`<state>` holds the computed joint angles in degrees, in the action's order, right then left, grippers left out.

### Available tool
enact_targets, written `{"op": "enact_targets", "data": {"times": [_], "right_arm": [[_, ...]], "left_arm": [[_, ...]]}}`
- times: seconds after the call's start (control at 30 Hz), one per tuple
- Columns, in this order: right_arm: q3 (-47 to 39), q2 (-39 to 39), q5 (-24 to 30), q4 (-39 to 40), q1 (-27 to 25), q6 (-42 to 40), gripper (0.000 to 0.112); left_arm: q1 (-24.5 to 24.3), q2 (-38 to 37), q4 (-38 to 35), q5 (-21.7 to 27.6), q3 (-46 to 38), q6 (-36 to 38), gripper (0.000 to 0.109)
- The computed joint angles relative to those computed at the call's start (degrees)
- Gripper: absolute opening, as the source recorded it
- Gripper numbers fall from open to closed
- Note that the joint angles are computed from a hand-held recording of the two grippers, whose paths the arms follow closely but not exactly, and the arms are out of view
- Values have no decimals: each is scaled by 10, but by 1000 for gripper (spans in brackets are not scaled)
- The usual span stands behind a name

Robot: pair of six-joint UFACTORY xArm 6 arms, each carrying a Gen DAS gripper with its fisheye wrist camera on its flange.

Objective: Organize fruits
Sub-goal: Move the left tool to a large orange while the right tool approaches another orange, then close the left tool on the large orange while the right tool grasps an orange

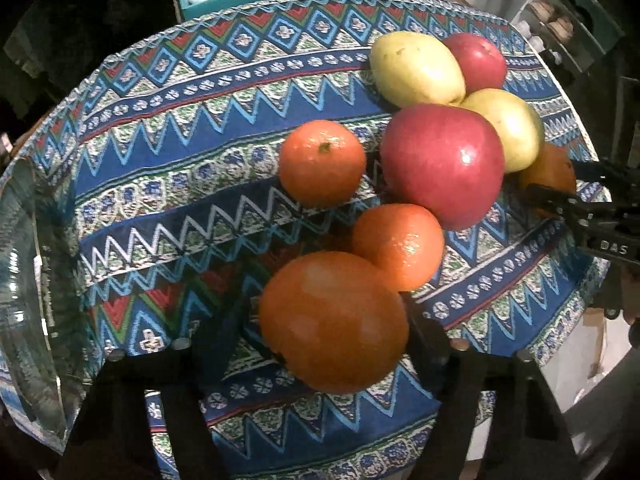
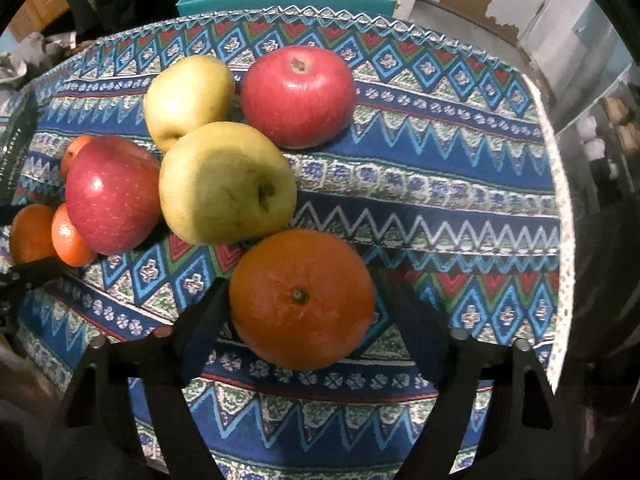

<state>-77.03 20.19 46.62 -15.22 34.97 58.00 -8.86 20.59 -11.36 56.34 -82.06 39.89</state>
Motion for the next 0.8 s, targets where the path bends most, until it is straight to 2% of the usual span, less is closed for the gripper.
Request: {"op": "enact_targets", "data": {"times": [0.07,0.27,0.4,0.8], "right_arm": [[1,6,-9,10,-1,-8,72],[-10,25,-20,0,-2,1,70],[6,2,-10,1,5,10,70],[46,-73,4,-55,34,72,69]], "left_arm": [[-4,-4,-9,-1,9,7,66],[-6,-26,-18,-19,39,10,65],[7,-42,-17,-25,51,20,65],[37,-39,-53,1,0,30,65]]}}
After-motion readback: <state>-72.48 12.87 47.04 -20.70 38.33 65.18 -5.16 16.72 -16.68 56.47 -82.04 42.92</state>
